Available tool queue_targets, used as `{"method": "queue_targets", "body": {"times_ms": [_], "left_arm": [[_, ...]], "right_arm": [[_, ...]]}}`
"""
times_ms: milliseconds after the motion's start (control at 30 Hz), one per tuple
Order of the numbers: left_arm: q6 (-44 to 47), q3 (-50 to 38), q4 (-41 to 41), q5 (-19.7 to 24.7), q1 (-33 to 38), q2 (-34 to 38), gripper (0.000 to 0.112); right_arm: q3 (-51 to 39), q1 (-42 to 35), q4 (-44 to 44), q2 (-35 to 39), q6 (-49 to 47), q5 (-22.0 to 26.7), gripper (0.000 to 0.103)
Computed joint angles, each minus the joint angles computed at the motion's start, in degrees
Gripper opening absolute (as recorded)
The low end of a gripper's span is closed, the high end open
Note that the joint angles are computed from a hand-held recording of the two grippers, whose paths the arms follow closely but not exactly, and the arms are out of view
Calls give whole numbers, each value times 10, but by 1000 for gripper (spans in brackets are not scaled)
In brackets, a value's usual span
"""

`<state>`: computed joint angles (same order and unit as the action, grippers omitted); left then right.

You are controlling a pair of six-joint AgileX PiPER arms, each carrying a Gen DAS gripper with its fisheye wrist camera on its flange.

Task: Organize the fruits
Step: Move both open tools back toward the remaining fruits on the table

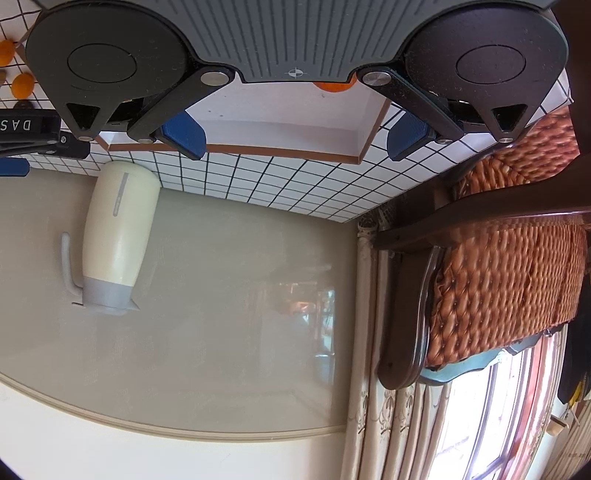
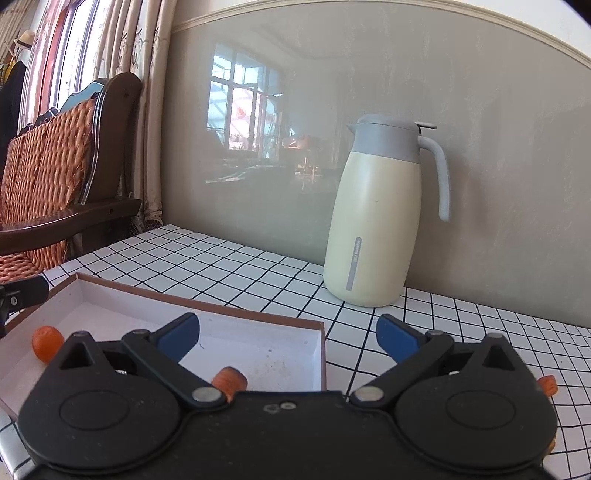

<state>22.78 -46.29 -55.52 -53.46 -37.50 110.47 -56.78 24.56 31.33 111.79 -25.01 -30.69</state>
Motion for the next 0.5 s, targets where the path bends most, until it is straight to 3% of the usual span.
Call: {"method": "queue_targets", "body": {"times_ms": [500], "left_arm": [[29,0,-39,-16,-104,-13,103]], "right_arm": [[208,-54,-23,-141,35,-64,94]]}}
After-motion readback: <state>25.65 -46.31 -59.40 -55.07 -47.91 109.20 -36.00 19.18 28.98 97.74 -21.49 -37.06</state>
